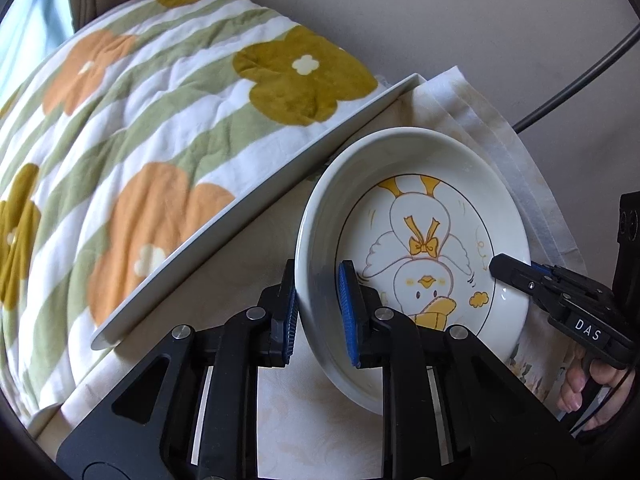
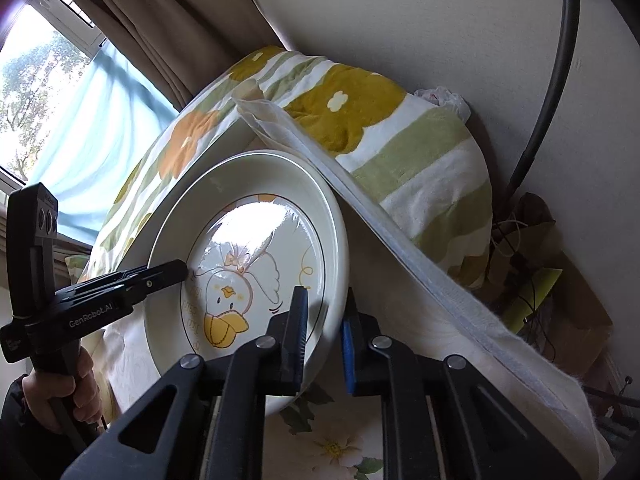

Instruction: Organize plates and bowls

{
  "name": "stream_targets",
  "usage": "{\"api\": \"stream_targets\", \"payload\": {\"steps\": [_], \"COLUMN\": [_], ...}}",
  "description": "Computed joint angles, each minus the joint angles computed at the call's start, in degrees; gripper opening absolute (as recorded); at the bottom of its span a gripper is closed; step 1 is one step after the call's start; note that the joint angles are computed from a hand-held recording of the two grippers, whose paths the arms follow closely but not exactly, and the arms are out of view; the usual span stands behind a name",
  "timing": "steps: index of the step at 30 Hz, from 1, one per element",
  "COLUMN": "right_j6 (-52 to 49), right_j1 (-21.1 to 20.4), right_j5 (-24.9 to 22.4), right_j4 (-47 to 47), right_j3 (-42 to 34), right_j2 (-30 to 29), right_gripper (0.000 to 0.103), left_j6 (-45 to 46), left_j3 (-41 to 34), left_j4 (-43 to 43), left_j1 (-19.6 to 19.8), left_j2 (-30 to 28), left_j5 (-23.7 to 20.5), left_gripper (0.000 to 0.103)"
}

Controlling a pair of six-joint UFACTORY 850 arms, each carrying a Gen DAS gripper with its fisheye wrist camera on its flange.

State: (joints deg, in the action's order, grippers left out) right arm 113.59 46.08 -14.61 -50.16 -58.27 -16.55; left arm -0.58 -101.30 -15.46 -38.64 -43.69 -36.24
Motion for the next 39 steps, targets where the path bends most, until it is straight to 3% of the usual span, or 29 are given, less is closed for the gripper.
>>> {"api": "stream_targets", "payload": {"steps": [3, 12, 20, 29, 36, 39], "right_j6": [5.4, 1.4, -6.1, -11.9, -20.5, -30.1], "right_j1": [0.3, 3.4, 9.3, 17.2, 20.7, 21.1], "right_j5": [-0.1, -5.3, -8.9, -10.1, -5.8, -3.0], "right_j4": [-5.5, -4.8, -2.7, -0.1, 5.6, 11.9], "right_j3": [0.9, 0.0, -2.6, -6.8, -9.2, -9.8], "right_j2": [1.0, 5.4, 9.0, 8.2, 5.0, 3.4], "right_gripper": [0.014, 0.014, 0.014, 0.014, 0.014, 0.014], "left_j6": [-0.1, -8.0, -30.0, -60.6, -79.3, -88.0], "left_j3": [1.6, 11.1, 25.3, 42.5, 52.9, 56.6], "left_j4": [-0.1, 5.4, 23.3, 44.4, 51.5, 53.6], "left_j1": [-0.3, -2.1, -5.4, -10.8, -16.7, -20.1], "left_j2": [1.8, 12.7, 29.0, 47.9, 57.8, 60.4], "left_j5": [1.2, 5.9, 9.6, 6.0, -1.7, -4.9], "left_gripper": [0.017, 0.017, 0.017, 0.017, 0.017, 0.017]}}
